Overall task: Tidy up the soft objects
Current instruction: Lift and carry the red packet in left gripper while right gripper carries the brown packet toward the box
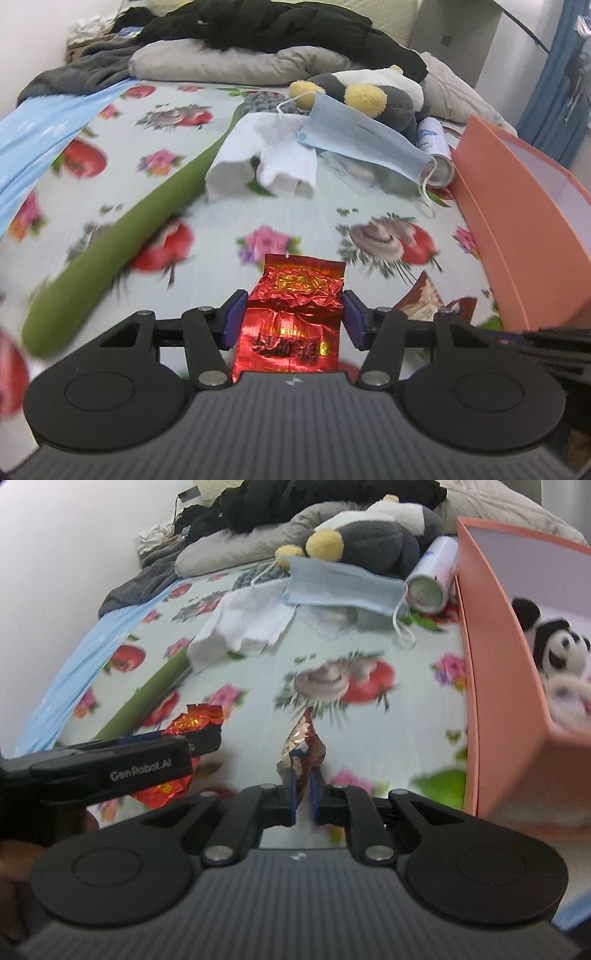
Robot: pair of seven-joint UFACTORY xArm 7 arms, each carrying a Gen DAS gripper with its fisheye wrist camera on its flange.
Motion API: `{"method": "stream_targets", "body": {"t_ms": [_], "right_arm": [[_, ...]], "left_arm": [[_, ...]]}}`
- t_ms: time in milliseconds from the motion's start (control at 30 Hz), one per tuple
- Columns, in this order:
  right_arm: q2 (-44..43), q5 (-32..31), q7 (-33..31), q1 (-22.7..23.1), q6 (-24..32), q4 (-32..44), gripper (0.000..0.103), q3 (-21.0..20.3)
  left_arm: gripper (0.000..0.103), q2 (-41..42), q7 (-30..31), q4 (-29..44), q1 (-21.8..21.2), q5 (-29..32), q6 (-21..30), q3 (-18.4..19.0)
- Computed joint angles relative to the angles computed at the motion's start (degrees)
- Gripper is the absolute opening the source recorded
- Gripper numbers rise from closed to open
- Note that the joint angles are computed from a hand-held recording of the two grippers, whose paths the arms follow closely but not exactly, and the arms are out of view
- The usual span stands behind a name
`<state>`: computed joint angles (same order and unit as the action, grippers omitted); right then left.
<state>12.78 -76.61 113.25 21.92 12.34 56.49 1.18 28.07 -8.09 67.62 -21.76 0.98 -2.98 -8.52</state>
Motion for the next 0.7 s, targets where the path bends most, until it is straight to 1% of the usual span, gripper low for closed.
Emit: {"method": "stream_targets", "body": {"t_ms": [67,167,200,267,300,333,367,400,467,533,633,700], "right_arm": [[-1.2,-0.5,0.9,0.8,0.7,-1.3,0.011,0.5],[-2.1,-0.3,1.3,0.7,0.2,-2.6,0.013,1.4],[-2.3,0.6,0.7,0.4,-0.1,-3.0,0.014,1.7],[-2.9,4.0,-2.8,0.1,0.3,-3.8,0.016,2.2],[-3.4,5.1,-4.2,0.2,1.1,-4.2,0.028,2.4],[-3.8,5.3,-4.6,0.4,1.5,-4.5,0.036,2.4],[-4.4,4.7,-4.1,0.6,2.2,-4.9,0.049,2.3],[-5.0,3.4,-3.2,0.8,3.1,-5.3,0.050,2.4],[-5.8,2.9,-4.4,0.6,5.0,-5.7,0.049,3.1],[-6.1,1.4,-4.7,0.3,5.7,-5.6,0.049,3.5],[-5.9,-0.2,-6.1,-0.5,4.9,-4.8,0.049,4.0],[-5.0,-0.8,-6.6,-1.0,3.4,-3.8,0.049,4.0]], "left_arm": [[0.061,-2.8,-1.0,-4.1,0.3,-0.8,-1.3,-0.5],[0.061,-5.0,-2.1,-7.5,0.7,-1.4,-2.5,-1.1],[0.061,-5.5,-2.4,-8.3,1.7,-1.7,-2.6,-2.1],[0.061,-5.8,-2.6,-9.0,3.8,-1.9,-2.6,-4.3],[0.061,-6.0,-2.7,-9.3,4.4,-1.9,-2.8,-5.0],[0.061,-6.1,-2.7,-9.6,4.7,-1.9,-2.9,-5.3],[0.061,-6.2,-2.7,-9.8,4.8,-1.8,-3.1,-5.4],[0.061,-6.4,-2.7,-10.0,4.7,-1.7,-3.5,-5.3],[0.061,-6.4,-3.2,-10.1,3.6,-1.7,-3.8,-4.1],[0.061,-6.3,-3.6,-10.2,4.1,-1.6,-3.9,-4.6],[0.061,-6.4,-4.1,-10.3,3.3,-1.6,-4.0,-3.5],[0.061,-6.5,-4.6,-10.3,2.7,-1.7,-4.1,-2.6]]}}
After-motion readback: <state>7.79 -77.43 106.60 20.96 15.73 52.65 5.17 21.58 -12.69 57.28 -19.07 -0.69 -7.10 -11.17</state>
